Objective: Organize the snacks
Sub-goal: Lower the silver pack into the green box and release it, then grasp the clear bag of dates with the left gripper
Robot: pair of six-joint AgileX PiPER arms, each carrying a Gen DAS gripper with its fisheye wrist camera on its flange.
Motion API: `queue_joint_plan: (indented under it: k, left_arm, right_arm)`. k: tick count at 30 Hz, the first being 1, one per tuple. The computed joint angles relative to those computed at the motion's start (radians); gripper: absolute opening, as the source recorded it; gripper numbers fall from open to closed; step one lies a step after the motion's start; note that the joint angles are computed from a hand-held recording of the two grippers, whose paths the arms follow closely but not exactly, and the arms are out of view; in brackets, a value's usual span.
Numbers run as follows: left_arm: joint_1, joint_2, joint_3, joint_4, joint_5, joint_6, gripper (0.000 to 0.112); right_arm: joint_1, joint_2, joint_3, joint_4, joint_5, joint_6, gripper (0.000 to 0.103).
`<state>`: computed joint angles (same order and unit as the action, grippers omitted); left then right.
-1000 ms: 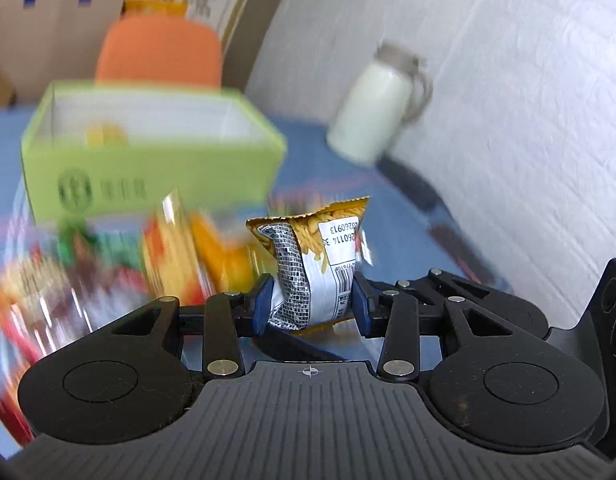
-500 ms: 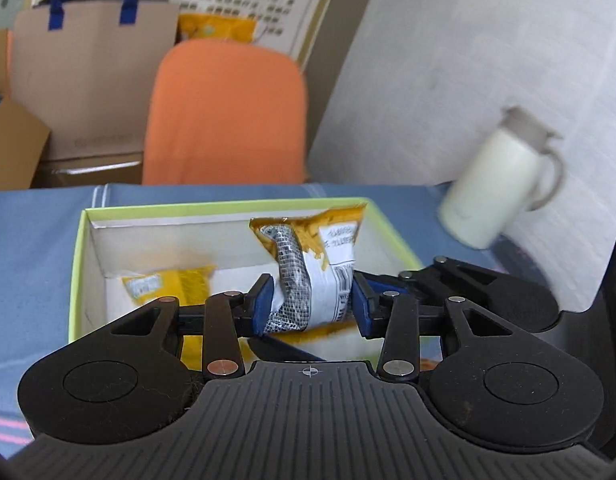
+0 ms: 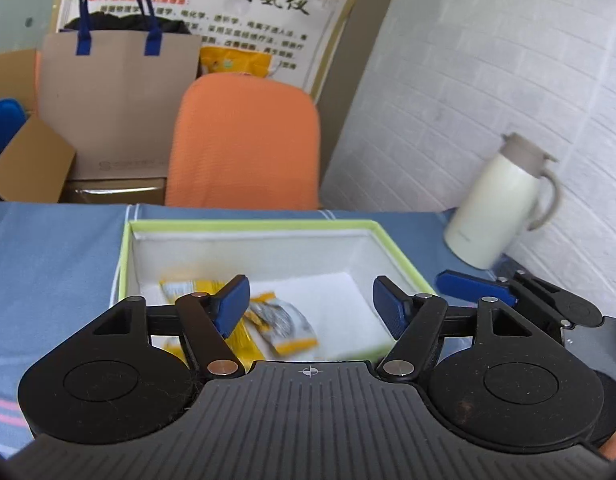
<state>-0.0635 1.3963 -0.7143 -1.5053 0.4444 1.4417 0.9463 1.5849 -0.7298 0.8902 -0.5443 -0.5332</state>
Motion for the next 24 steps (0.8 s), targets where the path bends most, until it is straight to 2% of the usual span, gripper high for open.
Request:
queue_joint_plan:
  k: [3, 5, 7, 10, 13, 16, 18, 20, 22, 24]
  left_arm:
    - [-0.005, -0.097, 0.11, -0.032, -0.007, 0.036, 0.059]
    - [-0.016, -0.156, 0.188, -0.039, -0.029, 0.043, 0.059]
    - [-0.028, -0.212, 0.263, -0.047, -0.055, 0.037, 0.059]
    - [0.008, -0.321, 0.382, -0.06, -0.062, 0.037, 0.059]
    - [0.114, -0.427, 0.458, 0.041, -0.012, -0.013, 0.062]
    - [0.213, -0.413, 0.457, 0.119, 0.05, -0.009, 0.06]
    - [0.276, -0.357, 0.423, 0.18, 0.116, -0.023, 0.053]
    - [0.347, -0.295, 0.388, 0.229, 0.215, 0.003, 0.046]
    - [0.364, -0.258, 0.363, 0.278, 0.255, 0.012, 0.038]
    - [0.356, -0.241, 0.361, 0.306, 0.25, 0.042, 0.032]
  right_arm:
    - [0.117, -0.052, 0.094, 0.09, -0.097, 0.013, 0.098]
    - [0.24, -0.073, 0.152, 0.212, -0.184, -0.003, 0.098]
    - [0.359, -0.064, 0.181, 0.327, -0.264, -0.009, 0.098]
    - [0.485, -0.014, 0.192, 0.403, -0.325, 0.058, 0.098]
    - [0.567, 0.046, 0.194, 0.357, -0.305, 0.209, 0.098]
    - [0.54, 0.127, 0.155, 0.164, -0.229, 0.403, 0.098]
    - [0.495, 0.179, 0.112, 0.031, -0.184, 0.492, 0.098]
    - [0.452, 0.226, 0.052, -0.021, -0.126, 0.511, 0.098]
    - [0.424, 0.264, -0.002, -0.023, -0.084, 0.496, 0.098]
    - [0.393, 0.295, -0.041, -0.081, -0.05, 0.528, 0.098]
